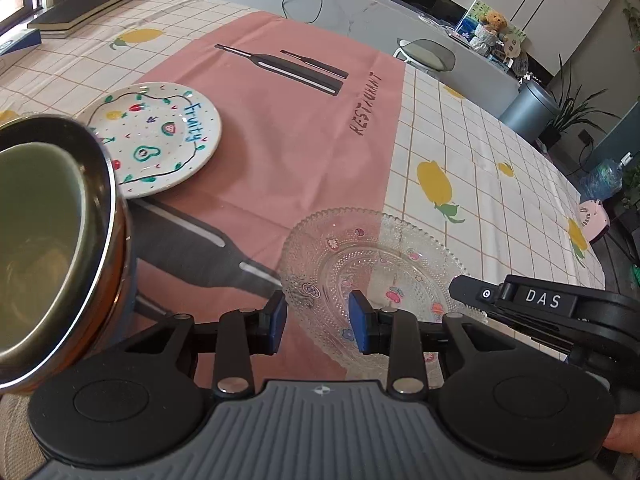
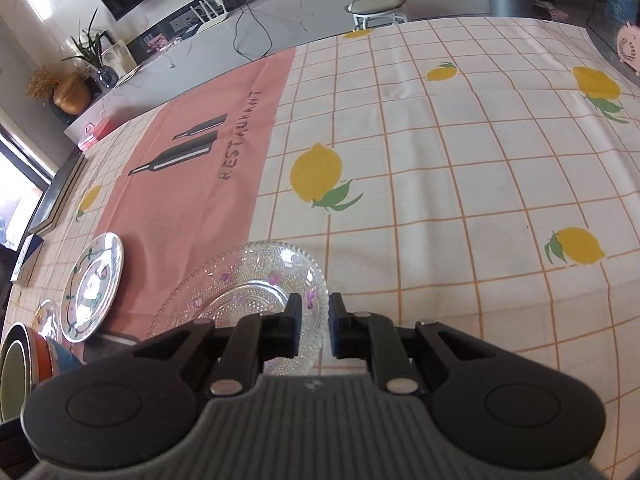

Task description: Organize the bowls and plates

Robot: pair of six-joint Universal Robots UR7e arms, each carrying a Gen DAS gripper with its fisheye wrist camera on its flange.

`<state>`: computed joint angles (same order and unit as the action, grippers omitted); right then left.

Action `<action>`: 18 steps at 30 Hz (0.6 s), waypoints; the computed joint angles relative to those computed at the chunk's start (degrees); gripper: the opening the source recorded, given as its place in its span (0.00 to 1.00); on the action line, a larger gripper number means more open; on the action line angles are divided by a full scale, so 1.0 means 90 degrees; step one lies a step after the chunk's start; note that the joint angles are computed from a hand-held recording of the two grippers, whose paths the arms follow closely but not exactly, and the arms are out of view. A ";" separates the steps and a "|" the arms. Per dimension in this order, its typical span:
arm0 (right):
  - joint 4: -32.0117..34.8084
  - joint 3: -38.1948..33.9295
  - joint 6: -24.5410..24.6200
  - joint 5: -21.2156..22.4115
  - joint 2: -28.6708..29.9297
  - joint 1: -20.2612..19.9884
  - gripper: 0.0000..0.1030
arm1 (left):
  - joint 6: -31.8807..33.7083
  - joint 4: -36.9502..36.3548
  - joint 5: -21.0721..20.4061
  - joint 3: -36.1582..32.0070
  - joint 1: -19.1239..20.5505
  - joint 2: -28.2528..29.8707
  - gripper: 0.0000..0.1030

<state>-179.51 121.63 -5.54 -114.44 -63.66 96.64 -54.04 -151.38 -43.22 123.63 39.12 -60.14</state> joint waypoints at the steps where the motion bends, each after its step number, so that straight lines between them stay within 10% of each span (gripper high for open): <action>1: 0.0024 0.0036 0.0027 0.0071 -0.0029 -0.0003 0.12 | -0.0152 0.0068 0.0025 0.0065 -0.0049 -0.0074 0.36; 18: 0.0453 0.0189 -0.0478 0.0363 0.0163 0.0365 0.12 | -0.1652 0.0926 0.0154 0.0991 -0.0354 -0.1077 0.35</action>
